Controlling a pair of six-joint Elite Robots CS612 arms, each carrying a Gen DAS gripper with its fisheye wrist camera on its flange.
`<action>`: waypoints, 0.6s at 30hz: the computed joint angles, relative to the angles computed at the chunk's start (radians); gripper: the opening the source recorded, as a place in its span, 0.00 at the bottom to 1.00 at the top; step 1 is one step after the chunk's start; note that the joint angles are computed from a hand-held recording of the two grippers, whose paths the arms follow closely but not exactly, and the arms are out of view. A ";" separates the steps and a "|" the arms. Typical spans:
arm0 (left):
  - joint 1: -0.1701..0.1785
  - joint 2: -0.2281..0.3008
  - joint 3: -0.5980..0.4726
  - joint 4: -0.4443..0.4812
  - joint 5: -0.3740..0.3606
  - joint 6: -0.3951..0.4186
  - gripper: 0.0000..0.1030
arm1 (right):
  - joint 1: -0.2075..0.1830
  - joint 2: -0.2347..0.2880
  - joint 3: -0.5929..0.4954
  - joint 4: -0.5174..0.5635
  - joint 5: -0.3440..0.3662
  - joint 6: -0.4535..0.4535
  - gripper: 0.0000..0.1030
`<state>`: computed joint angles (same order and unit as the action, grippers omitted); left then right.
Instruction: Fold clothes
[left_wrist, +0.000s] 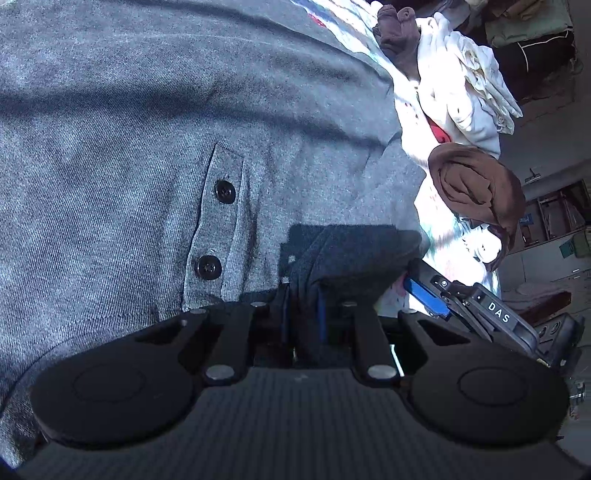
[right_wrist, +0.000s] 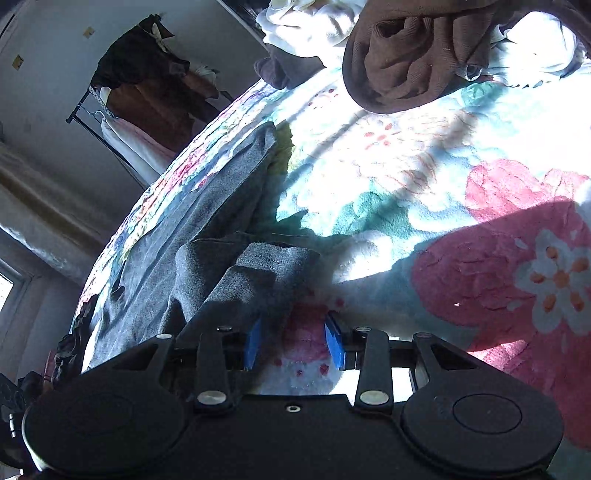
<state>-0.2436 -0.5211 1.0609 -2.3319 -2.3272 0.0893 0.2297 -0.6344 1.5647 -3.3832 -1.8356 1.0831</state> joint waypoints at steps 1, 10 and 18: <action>0.000 0.000 0.000 0.004 0.000 0.006 0.15 | -0.001 0.004 -0.005 -0.001 0.004 0.002 0.43; -0.010 -0.019 0.023 -0.019 0.052 0.073 0.15 | -0.002 0.039 -0.065 -0.044 -0.041 -0.065 0.43; -0.023 -0.068 0.093 -0.070 0.058 0.169 0.25 | 0.025 -0.023 -0.006 -0.065 -0.187 -0.274 0.03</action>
<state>-0.2665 -0.5889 1.1543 -2.4019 -2.2688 0.2585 0.2543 -0.6576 1.5585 -3.4481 -2.0221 0.8093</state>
